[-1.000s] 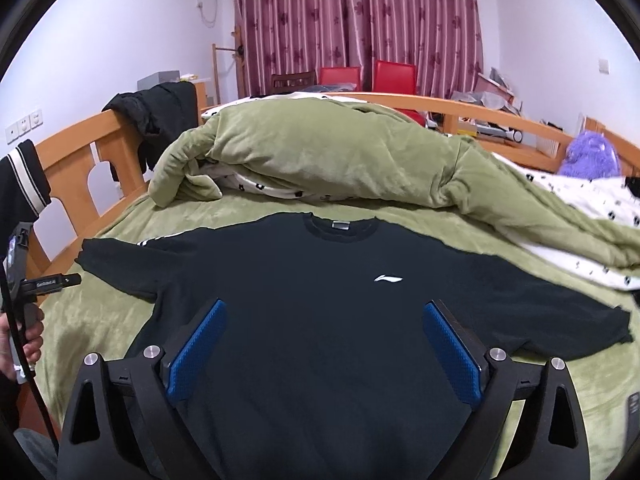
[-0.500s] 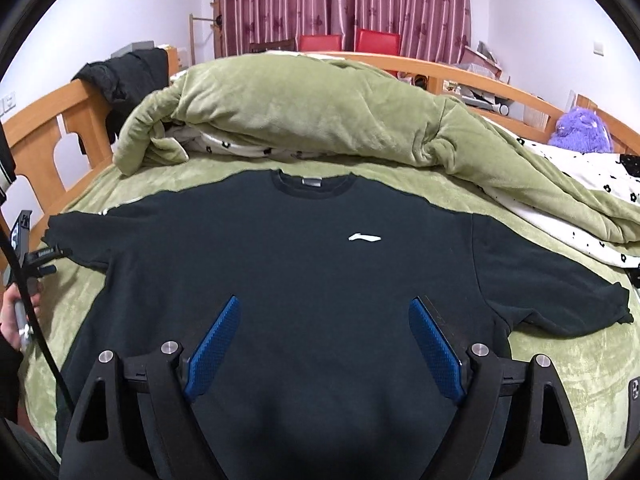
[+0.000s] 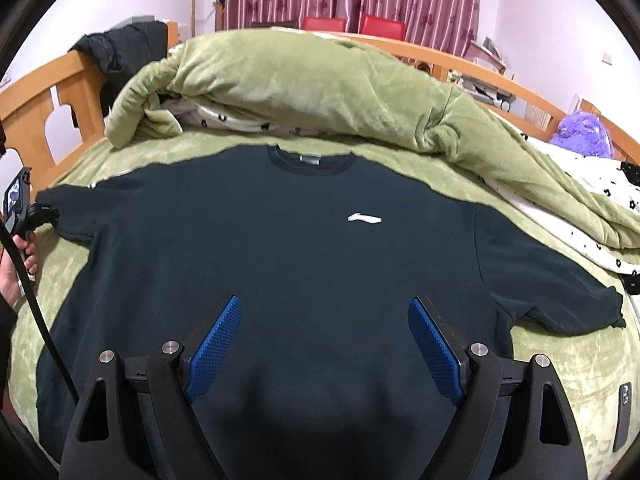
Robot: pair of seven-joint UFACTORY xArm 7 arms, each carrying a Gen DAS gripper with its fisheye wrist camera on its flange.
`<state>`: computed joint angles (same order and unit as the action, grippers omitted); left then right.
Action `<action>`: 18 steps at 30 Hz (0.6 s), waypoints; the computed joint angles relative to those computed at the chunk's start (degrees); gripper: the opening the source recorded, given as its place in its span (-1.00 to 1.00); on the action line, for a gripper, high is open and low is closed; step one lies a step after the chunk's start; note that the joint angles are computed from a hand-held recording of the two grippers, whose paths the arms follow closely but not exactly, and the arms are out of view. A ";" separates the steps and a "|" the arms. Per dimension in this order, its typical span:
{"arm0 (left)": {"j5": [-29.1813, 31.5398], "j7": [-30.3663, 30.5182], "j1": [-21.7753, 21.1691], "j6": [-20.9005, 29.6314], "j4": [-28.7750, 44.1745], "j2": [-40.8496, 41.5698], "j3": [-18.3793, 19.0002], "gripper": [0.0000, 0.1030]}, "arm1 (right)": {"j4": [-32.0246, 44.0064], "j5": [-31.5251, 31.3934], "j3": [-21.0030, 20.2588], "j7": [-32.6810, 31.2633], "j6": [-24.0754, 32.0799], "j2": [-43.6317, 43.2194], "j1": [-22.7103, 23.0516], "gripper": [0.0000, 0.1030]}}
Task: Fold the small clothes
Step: 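Fold the held sleeve across the sweatshirt body and open the left gripper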
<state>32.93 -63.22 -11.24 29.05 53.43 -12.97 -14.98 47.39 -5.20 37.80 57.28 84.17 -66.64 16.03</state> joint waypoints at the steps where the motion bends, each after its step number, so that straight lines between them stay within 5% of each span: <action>1: -1.29 2.06 -0.93 0.50 1.36 -0.32 0.08 -0.84 | 0.27 -0.16 -0.24 0.14 -0.06 -0.40 0.05 0.64; 6: -4.26 6.57 -4.18 5.06 9.37 0.45 -2.24 -0.86 | 0.50 0.58 -0.71 1.31 0.79 -2.94 -0.03 0.64; 10: -0.40 6.33 -7.16 8.60 17.49 3.48 -5.44 -0.86 | 0.71 1.14 -1.91 1.66 0.89 -5.93 -0.37 0.64; 18: 8.68 8.50 -19.68 18.82 36.63 16.96 -9.42 -0.86 | 1.13 1.10 -3.64 -1.30 3.01 -12.16 -3.19 0.64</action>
<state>41.60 -54.72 -30.92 47.88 90.06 3.99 -24.40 48.52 -4.10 34.16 55.98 87.18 -78.80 12.83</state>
